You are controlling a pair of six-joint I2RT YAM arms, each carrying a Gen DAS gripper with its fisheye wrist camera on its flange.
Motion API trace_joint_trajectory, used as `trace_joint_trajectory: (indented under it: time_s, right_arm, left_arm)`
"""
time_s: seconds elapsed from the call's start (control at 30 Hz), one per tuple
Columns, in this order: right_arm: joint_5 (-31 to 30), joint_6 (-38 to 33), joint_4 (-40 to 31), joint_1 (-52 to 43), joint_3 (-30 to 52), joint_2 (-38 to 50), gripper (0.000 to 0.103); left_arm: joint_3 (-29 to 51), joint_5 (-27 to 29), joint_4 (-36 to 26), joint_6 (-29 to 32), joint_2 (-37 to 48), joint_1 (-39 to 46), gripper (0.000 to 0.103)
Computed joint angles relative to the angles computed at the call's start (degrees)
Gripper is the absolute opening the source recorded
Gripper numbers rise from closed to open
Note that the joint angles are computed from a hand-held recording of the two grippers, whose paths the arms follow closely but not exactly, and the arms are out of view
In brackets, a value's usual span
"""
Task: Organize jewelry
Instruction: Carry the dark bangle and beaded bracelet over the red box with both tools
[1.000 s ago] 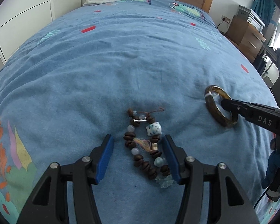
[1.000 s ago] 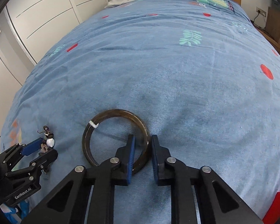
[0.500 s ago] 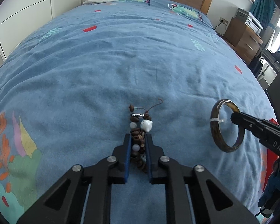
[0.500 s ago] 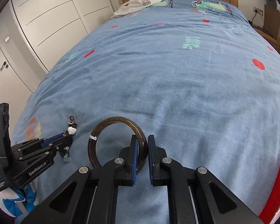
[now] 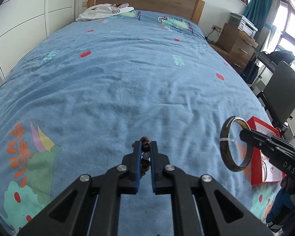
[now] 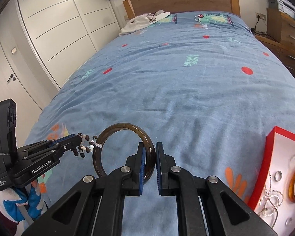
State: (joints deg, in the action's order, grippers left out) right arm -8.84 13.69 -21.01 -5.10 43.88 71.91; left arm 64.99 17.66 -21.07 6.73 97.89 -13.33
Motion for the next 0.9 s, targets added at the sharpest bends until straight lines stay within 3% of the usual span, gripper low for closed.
trace_joint_trajectory:
  time_s: [0.27,0.5,0.7,0.9]
  right_arm:
    - [-0.15,-1.86,-11.64,-5.27,-3.73,-17.58,0.01]
    - [-6.16,-8.8,-22.68,-19.35,-3.08,-28.88,0.01]
    - [-17.77,-26.23,-33.0,-43.81,-0.77,-30.97,0.01]
    - [-26.56,-46.45,-37.79,-68.04,0.63,-22.76,0.01]
  left_arm:
    - [-4.6,0.38,-3.25,1.31,-10.84,-1.83,0.007]
    - [-4.76,-0.48,-7.32,-0.55,-18.94,-8.19,0.007]
    - [-2.47,-2.34,-9.12,-5.56,-20.54,-18.5,0.007]
    - [1.08,-5.15,-8.03,-10.62,-16.12,-30.49,0.008]
